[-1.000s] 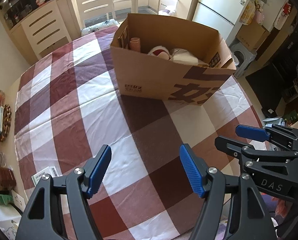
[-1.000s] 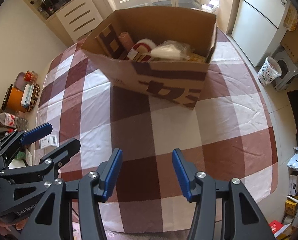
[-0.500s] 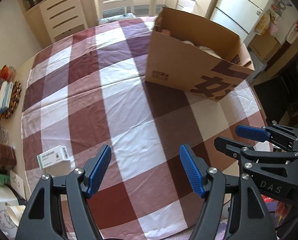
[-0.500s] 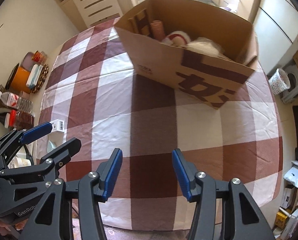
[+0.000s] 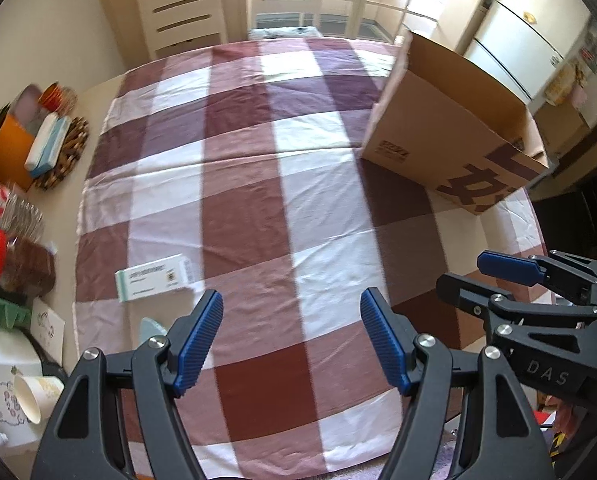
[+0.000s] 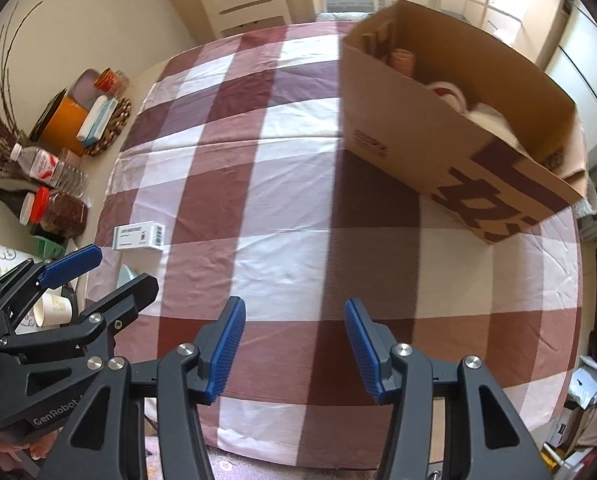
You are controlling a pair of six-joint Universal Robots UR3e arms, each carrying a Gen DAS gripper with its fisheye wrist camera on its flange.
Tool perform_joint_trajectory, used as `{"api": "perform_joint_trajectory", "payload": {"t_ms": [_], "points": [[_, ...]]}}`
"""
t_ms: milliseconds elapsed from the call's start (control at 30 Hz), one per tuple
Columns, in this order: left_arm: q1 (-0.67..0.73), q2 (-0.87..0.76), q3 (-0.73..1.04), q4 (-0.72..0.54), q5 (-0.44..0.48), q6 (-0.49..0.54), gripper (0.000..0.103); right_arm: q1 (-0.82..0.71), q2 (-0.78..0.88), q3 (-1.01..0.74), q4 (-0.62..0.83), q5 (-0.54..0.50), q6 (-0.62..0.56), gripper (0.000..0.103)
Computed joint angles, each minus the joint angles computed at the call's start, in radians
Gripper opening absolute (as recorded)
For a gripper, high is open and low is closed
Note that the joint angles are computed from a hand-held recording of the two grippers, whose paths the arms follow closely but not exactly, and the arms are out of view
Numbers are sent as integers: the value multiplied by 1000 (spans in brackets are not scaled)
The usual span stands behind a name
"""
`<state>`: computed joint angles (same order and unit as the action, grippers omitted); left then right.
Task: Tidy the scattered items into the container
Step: 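Move both open tools toward the medicine box and blue triangular sponge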
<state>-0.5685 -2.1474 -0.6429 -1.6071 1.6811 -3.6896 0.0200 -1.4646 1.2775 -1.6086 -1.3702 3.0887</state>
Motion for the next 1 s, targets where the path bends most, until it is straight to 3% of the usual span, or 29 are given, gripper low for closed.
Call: {"api": "perform_joint_trajectory", "payload": {"t_ms": [300, 633, 833, 1000], "points": [[100, 307, -485, 156, -8, -35, 72, 149, 130, -138, 8, -13, 56, 53], [246, 574, -842, 232, -19, -39, 73, 290, 308, -338, 32, -25, 79, 53], [364, 714, -1076, 282, -48, -41, 73, 338, 458, -464, -1, -3, -10, 53], [435, 774, -1222, 339, -97, -31, 73, 386, 704, -795, 116, 13, -188, 53]]}}
